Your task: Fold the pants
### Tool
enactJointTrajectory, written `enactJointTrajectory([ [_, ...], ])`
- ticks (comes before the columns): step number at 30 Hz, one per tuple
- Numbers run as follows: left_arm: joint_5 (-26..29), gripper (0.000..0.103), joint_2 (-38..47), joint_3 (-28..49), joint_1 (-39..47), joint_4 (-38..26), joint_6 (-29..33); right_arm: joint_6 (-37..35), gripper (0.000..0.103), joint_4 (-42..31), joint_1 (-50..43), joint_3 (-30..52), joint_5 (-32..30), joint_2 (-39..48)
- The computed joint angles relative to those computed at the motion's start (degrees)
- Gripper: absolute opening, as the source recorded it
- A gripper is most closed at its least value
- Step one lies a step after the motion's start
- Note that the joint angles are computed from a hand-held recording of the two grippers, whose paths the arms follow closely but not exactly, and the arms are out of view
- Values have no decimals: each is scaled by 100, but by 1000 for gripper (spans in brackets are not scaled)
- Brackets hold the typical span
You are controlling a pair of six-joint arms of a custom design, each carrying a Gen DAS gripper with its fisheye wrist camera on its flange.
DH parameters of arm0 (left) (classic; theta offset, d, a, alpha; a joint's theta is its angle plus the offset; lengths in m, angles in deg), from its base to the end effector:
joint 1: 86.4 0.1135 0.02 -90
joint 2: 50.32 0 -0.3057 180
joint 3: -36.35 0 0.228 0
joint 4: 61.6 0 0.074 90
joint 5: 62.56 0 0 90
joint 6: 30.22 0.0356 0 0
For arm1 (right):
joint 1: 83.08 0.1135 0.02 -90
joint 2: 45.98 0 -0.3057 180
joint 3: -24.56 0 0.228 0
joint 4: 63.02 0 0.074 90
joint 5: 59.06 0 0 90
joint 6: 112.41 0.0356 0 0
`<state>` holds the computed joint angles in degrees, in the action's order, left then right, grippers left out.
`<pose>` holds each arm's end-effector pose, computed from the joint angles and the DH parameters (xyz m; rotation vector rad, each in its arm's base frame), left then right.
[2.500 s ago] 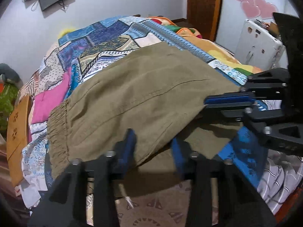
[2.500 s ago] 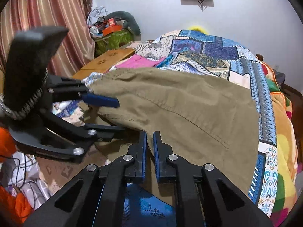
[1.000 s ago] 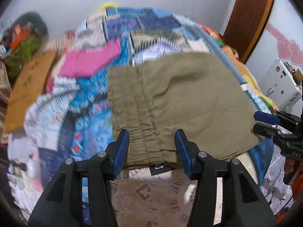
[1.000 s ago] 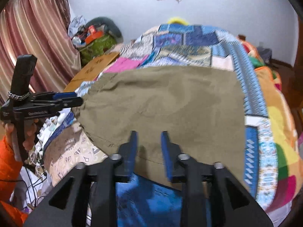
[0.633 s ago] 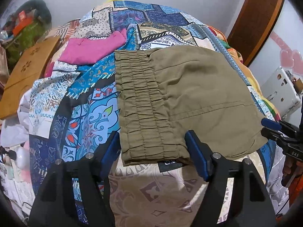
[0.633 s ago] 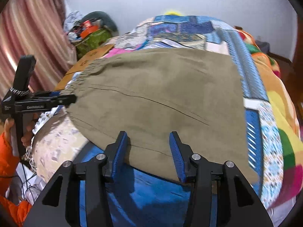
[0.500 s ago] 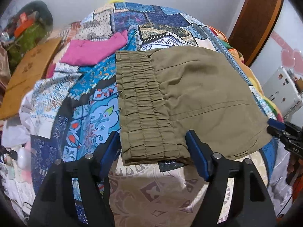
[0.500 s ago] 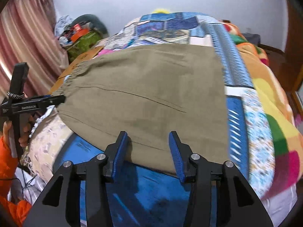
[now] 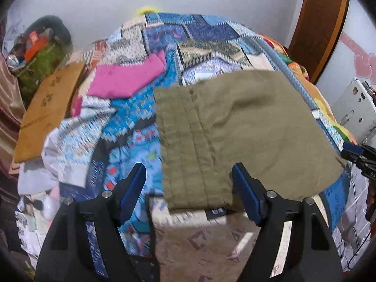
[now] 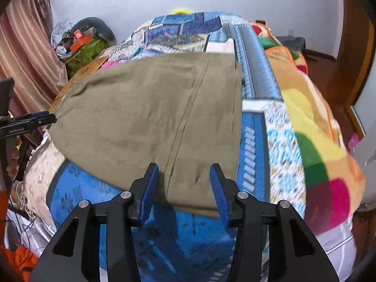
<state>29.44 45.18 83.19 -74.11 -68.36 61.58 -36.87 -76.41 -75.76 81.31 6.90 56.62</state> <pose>0.2563 0.0546 0.1564 -0.2183 2.5286 0.0529 0.2957 0.0526 0.1567 -0.6259 2.4658 0.4962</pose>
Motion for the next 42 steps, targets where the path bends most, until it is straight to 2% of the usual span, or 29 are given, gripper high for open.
enactJointTrajectory([
  [4, -14, 76, 66, 524, 197, -253, 156, 15, 42, -141, -22, 493, -50, 11],
  [9, -90, 76, 670, 1452, 365, -516, 235, 112, 42, -249, -27, 1303, -29, 378],
  [16, 102, 76, 1764, 2628, 415, -960, 296, 191, 42, -501, 116, 2677, 221, 1359],
  [20, -167, 76, 2325, 3065, 307, -994, 329, 240, 42, -817, 256, 3698, 353, 2117],
  [23, -86, 76, 2586, 3222, 324, -954, 357, 296, 42, -1119, 343, 4471, 313, 2644],
  [27, 5, 78, 2760, 3295, 370, -851, 326, 303, 42, -1886, 578, 5838, 182, 3513],
  [32, 17, 81, 2889, 3242, 457, -643, 242, 25, 42, -2804, 827, 7102, 558, 4396],
  [34, 28, 81, 2948, 3288, 502, -682, 78, -97, 42, -2621, 846, 6960, 712, 4448],
  [37, 212, 82, 3001, 3302, 601, -715, -220, 150, 42, -2404, 733, 6747, 875, 4349],
  [40, 284, 81, 2959, 3280, 638, -746, -343, 240, 42, -2555, 620, 6703, 785, 4298],
  [42, 135, 81, 2835, 3206, 611, -759, -353, 160, 42, -2516, 664, 6527, 1158, 4155],
])
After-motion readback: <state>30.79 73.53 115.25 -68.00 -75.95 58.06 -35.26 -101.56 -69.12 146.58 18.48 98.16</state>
